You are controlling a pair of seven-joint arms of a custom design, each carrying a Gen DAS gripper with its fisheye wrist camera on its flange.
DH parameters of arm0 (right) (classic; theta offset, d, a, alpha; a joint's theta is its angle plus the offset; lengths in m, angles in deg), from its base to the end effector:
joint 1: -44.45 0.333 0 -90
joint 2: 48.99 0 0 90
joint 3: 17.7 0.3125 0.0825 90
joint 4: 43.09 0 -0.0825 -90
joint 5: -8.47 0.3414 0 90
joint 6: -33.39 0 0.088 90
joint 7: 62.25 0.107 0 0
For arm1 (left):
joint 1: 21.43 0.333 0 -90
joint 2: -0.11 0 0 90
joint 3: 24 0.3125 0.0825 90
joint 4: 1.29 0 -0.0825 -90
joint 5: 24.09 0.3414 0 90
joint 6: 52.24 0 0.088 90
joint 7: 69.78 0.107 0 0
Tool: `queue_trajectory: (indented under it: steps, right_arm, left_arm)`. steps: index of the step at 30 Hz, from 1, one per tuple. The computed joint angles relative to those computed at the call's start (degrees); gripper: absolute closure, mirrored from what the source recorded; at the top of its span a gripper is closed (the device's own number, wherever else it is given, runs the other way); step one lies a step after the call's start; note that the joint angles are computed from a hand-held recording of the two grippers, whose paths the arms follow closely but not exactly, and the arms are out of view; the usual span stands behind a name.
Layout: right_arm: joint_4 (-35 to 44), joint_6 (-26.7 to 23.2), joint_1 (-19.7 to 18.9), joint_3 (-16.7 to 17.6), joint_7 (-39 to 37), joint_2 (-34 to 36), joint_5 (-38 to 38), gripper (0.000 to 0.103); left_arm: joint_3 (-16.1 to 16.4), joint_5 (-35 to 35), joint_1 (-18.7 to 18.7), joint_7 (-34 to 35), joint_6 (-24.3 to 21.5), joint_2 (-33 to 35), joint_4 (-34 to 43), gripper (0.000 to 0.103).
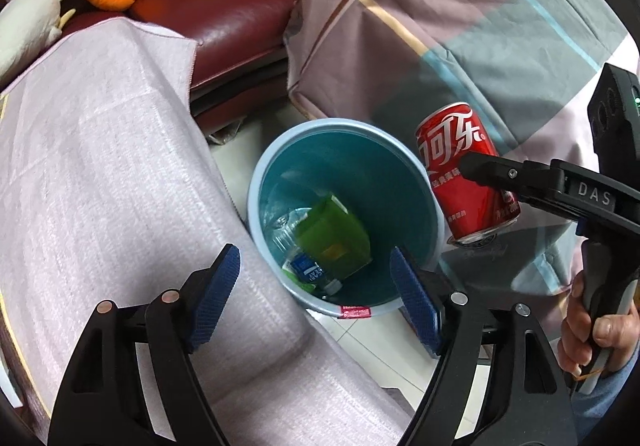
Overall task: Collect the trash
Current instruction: 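Carry the can and green box over the wastebasket and release both, then grasp the clear snack wrapper with left tool while right tool reaches the yellow snack bag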
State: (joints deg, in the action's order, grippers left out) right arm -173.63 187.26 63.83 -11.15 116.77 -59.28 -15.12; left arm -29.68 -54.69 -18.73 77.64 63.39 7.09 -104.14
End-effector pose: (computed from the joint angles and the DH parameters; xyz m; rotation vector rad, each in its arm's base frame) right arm 0.4368 0.2296 0.5109 -0.9667 2.3150 -0.2243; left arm 0.5679 -0.0568 0.5057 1.0631 -2.7863 0.7773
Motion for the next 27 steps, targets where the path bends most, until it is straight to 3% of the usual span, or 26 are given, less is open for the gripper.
queue_trajectory:
  steps: [4, 5, 6, 7, 27]
  right_arm:
    - [1.66, -2.25, 0.42, 0.05, -1.25, 1.11, 0.75, 0.052]
    - [2.08, -2.62, 0.66, -0.05, -1.90, 1.50, 1.54, 0.046]
    - [2.28, -2.87, 0.70, -0.03, -1.88, 1.66, 1.74, 0.034]
    - [2.76, -3.47, 0.69, 0.19, -1.53, 1.89, 1.42, 0.032]
    - [12.57, -13.60, 4.58, 2.93, -0.10, 4.48, 0.39, 0.027]
  left_arm:
    - [0.42, -0.17, 0.61, 0.45, -0.75, -0.34, 0.02, 0.018]
    - [0.50, -0.38, 0.75, 0.63, -0.65, -0.55, -0.14, 0.015]
    - [0.53, -0.64, 0.86, 0.84, -0.61, -0.70, -0.23, 0.015]
    - [0.61, -0.96, 1.05, 1.21, -1.03, -0.84, -0.16, 0.015]
    - [4.20, -5.15, 6.90, 5.22, -6.89, -3.71, 1.81, 0.013]
